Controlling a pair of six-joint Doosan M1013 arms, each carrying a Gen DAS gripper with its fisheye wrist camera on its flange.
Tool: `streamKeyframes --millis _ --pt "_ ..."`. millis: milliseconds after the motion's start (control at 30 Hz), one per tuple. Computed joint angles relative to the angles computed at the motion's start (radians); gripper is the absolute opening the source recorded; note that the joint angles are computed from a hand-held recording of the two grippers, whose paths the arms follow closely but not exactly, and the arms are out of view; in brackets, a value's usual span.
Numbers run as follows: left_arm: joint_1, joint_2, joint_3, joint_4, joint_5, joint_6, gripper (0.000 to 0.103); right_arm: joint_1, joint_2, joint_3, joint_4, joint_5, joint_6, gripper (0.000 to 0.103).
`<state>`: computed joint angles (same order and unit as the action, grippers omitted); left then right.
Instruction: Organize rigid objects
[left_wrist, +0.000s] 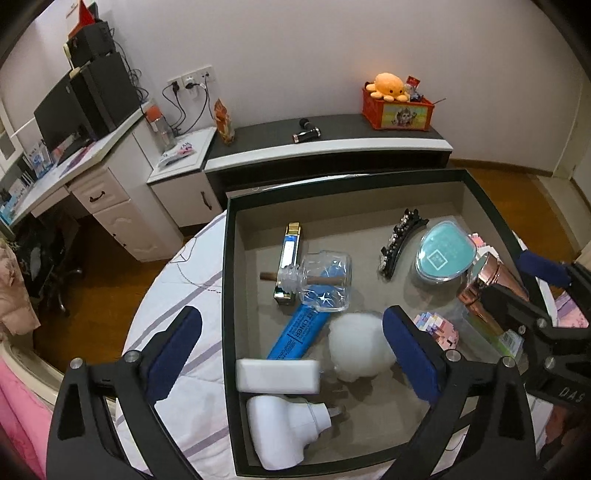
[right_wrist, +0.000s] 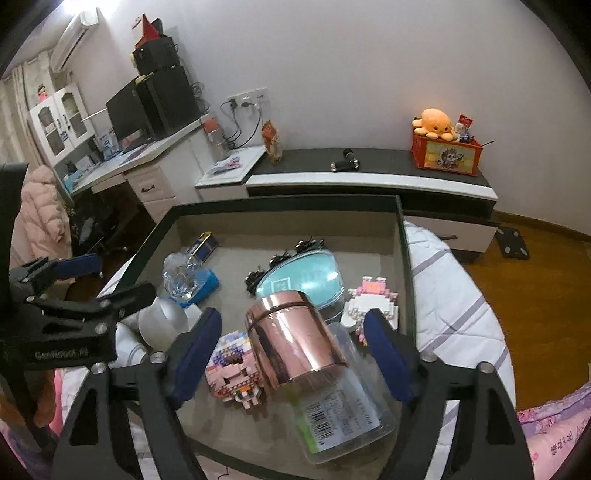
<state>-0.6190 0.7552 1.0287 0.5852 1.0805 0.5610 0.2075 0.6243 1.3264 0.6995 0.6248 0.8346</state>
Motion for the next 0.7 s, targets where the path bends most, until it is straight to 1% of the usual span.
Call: streamKeyframes --millis 267,467,700 --pt "0.004 -0.002 0.002 -0.018 0.003 0.000 0.101 -0.003 0.002 -0.009 -0.015 0.014 0.019 0.081" --pt "-0.002 -0.019 0.026 0.000 -0.009 -0.029 0.101 -0.002 -0.005 -0.002 -0.011 0.001 0.006 0.081" --pt "-0.028 -0.062 0.089 0.046 -0.029 -0.102 0.101 -0.004 -0.055 0.062 0.037 -0.035 -0.050 0.081"
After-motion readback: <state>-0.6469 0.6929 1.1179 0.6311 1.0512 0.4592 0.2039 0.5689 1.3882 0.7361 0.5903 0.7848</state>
